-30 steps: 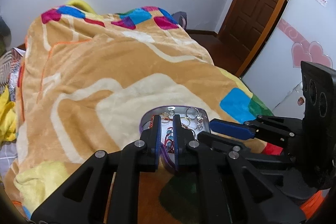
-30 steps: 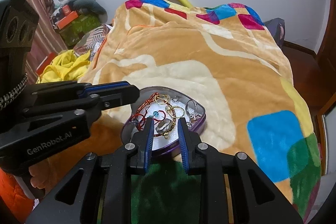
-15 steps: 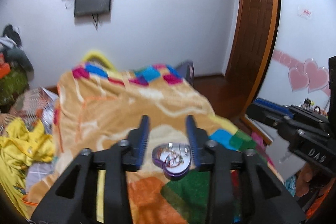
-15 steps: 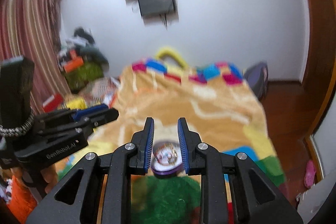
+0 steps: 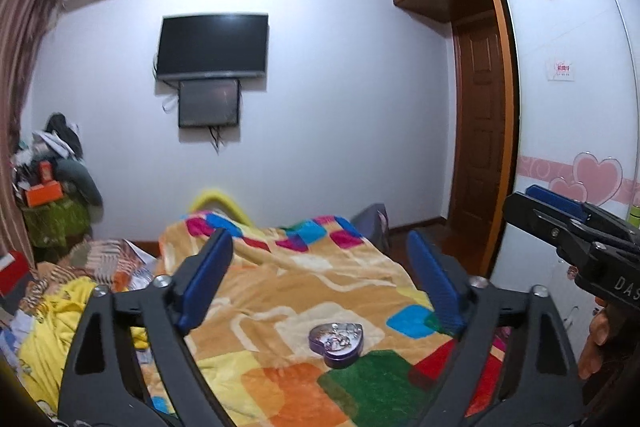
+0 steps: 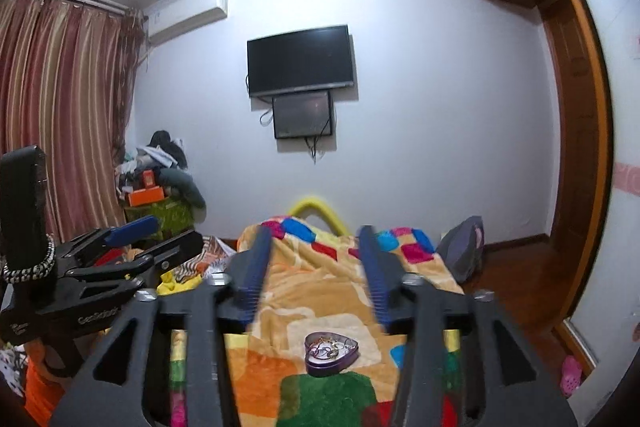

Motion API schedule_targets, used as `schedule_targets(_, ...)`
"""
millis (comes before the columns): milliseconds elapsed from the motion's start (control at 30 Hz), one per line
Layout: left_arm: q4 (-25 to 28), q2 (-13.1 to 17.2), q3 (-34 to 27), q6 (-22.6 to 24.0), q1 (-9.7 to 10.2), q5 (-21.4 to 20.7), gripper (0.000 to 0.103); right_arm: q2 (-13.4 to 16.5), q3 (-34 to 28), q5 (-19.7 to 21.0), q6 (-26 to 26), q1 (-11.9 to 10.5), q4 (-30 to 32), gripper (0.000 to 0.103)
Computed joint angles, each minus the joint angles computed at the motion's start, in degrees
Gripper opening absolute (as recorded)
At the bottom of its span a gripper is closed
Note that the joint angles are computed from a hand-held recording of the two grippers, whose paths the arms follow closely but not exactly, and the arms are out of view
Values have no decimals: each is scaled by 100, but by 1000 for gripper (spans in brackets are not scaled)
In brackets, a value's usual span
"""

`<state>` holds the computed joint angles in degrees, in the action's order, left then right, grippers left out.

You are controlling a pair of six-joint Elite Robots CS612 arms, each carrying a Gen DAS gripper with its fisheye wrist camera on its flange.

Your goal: Organize jewelry

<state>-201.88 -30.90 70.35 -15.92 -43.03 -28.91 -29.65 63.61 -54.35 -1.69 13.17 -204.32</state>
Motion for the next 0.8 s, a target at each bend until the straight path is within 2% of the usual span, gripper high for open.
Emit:
schedule_targets(67, -66, 5, 6, 80, -41, 111, 97, -16, 56, -140, 73, 20, -162, 64)
schedule_targets(133, -88, -7, 49, 40, -72, 176, 98, -16, 76, -288, 101, 47, -230, 78)
schedule_targets(200, -71, -31, 106, -77, -75, 163, 98, 4, 68, -412, 135, 69, -274, 82)
schedule_targets(433, 17, -82, 210, -334, -86, 131, 98, -66, 205, -530, 69, 69, -227, 82)
schedule_targets(600, 86, -79, 216, -400, -95, 142, 98, -146, 426, -459, 35, 12, -293, 82)
schedule_targets(800, 193, -92, 231, -511, -86, 87, 98, -149, 404, -448, -1, 23, -100, 82)
